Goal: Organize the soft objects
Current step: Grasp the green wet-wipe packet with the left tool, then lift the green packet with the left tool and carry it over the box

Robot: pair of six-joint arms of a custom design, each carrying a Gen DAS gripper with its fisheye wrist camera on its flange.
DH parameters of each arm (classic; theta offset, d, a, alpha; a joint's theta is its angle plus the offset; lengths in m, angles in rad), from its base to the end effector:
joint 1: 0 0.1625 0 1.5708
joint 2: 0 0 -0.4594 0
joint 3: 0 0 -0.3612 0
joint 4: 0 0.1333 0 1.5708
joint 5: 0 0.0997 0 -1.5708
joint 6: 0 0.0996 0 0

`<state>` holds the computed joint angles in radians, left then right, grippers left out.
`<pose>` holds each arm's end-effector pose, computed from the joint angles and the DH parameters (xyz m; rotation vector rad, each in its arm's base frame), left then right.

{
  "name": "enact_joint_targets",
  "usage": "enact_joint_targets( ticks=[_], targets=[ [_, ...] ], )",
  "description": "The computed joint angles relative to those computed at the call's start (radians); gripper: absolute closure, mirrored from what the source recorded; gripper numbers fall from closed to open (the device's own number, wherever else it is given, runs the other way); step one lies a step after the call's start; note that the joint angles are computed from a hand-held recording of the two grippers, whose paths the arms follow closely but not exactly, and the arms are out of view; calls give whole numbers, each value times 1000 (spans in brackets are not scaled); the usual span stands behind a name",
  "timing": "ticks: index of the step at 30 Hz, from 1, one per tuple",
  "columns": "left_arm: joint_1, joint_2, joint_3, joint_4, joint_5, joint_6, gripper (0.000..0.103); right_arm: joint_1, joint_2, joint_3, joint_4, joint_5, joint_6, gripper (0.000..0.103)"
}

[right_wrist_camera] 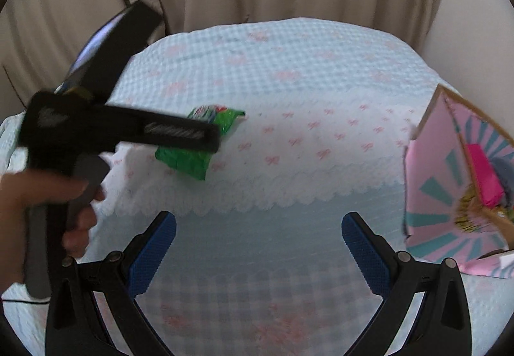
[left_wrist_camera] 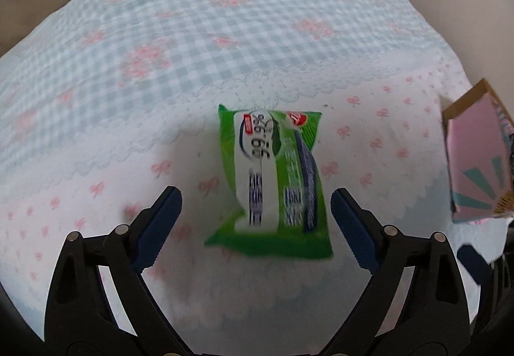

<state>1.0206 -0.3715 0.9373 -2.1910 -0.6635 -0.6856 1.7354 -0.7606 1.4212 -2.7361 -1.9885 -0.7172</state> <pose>-0.2565 -0.8232 0.0798 -0.1889 2.3279 -0.7114 0.2144 -0.7240 0.2261 0.9683 -2.3806 0.4882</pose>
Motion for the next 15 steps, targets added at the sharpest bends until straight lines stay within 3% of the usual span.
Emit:
enact_joint_targets(
  ticks=[2, 3, 4, 8, 15],
  targets=[
    [11, 17, -34, 12, -12, 14, 29, -5, 1, 12, -8, 6, -6, 0],
    [16, 21, -43, 18, -22, 17, 31, -7, 3, 14, -10, 7, -8, 0],
    [17, 27, -53, 29, -14, 17, 34, -9, 4, 16, -11, 9, -9, 0],
    [9, 40, -69, 69, 36, 22, 61, -14, 15, 10, -8, 19, -11, 0],
    [-1, 20, -41, 39, 37, 35, 68, -13, 12, -2, 5, 23, 3, 0]
  ],
)
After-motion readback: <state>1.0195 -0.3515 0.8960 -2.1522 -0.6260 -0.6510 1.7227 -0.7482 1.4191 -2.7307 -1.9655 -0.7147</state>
